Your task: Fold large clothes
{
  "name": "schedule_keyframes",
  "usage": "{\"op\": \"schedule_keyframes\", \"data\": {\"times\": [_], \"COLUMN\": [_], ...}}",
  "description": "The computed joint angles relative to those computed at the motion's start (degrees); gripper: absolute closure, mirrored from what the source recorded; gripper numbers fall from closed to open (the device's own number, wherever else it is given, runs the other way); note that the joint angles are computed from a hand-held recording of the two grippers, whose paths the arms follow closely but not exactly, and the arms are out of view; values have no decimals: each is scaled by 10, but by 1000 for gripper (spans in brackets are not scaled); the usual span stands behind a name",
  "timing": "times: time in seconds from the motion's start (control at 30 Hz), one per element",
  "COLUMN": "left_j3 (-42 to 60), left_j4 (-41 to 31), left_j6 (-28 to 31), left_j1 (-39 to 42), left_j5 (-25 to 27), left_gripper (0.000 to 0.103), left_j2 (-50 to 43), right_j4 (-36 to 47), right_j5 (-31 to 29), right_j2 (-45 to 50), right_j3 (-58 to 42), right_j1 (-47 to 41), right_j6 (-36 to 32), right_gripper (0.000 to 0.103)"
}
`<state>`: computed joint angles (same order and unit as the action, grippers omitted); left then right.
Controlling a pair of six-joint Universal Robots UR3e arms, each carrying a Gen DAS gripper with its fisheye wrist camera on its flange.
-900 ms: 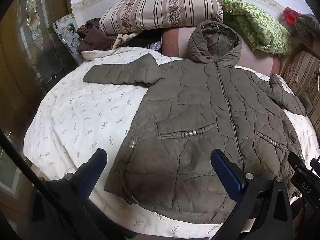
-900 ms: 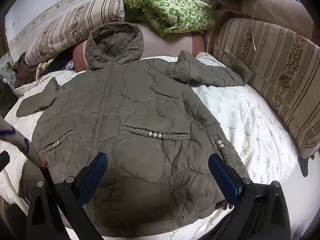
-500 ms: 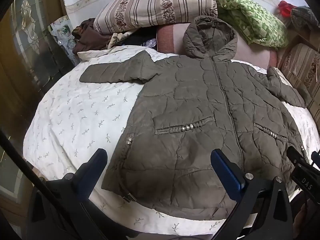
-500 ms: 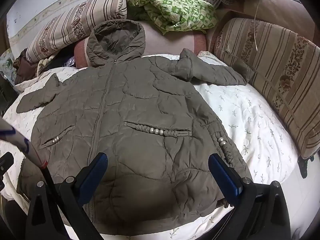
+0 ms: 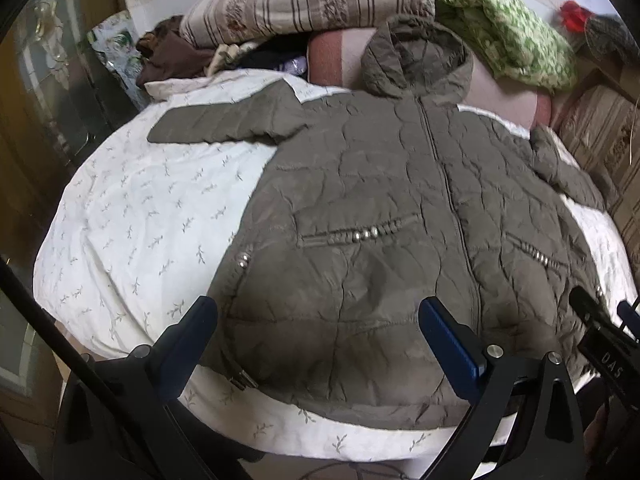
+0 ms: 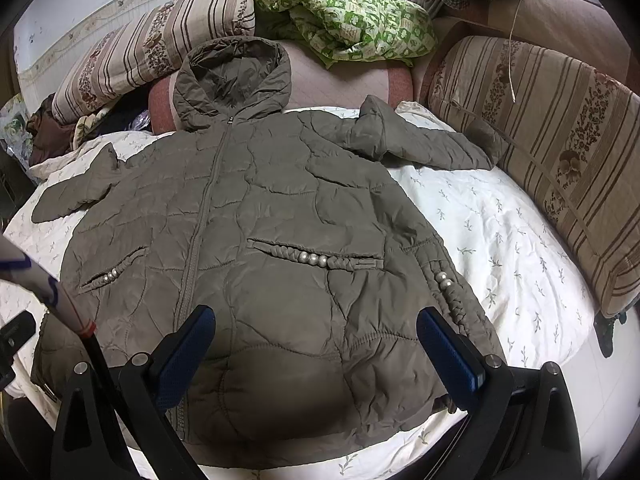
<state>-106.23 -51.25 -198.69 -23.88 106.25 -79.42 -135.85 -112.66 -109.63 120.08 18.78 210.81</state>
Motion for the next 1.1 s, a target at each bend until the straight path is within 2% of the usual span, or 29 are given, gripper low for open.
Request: {"op": "schedule_keyframes", "data": {"times": [0.23, 0.4, 0.77, 1.0, 1.1], "left_j3": [-5, -9, -2, -3, -4], "left_j4": [-10, 13, 14, -1, 5], "left_j6": [-7, -4, 7, 14, 17], "left_j1": [6, -8, -21, -8, -15], "left_j5": [-17, 1, 2, -23, -17], "left_gripper": [2, 2, 2, 2, 2], "left_j2": [1, 1, -11, -6, -7], "right_j4": [1, 10, 13, 10, 7], "right_j5": [0, 9, 15, 15, 15], "right_j2": [2, -3, -4, -3, -3], "right_j3": [6, 4, 7, 11, 14], "right_j1": [3, -7, -15, -14, -13], "right_j6": [5, -1, -4, -3, -3], "right_gripper": [1, 1, 1, 1, 1]}}
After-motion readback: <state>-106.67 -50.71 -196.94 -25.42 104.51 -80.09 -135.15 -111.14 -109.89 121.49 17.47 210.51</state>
